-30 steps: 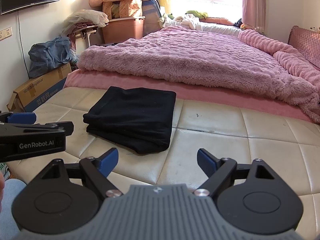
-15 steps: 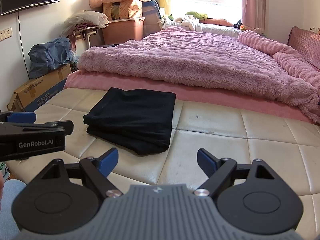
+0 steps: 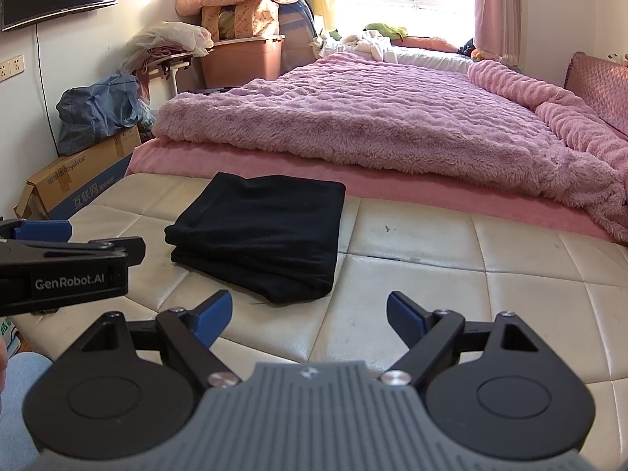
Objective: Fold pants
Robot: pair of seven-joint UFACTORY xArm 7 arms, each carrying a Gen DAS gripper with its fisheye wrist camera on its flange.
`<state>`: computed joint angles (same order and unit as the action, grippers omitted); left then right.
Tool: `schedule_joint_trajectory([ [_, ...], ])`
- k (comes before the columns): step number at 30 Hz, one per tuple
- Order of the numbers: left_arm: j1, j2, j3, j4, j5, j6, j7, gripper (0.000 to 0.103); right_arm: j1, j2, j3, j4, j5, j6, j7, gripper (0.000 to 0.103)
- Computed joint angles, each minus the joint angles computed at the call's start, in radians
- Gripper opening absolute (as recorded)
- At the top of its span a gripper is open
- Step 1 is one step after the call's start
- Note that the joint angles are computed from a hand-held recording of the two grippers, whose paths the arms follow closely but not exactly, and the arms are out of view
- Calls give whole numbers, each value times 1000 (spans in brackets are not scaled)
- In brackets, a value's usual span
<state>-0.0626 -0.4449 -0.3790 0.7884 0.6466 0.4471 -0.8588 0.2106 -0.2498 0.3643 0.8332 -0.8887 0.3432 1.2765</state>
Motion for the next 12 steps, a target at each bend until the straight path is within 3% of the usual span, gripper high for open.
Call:
schedule_joint_trajectory([
  [12, -10, 1, 11, -9, -18, -12, 10, 96, 2, -2, -1, -2, 3, -1, -1, 82],
])
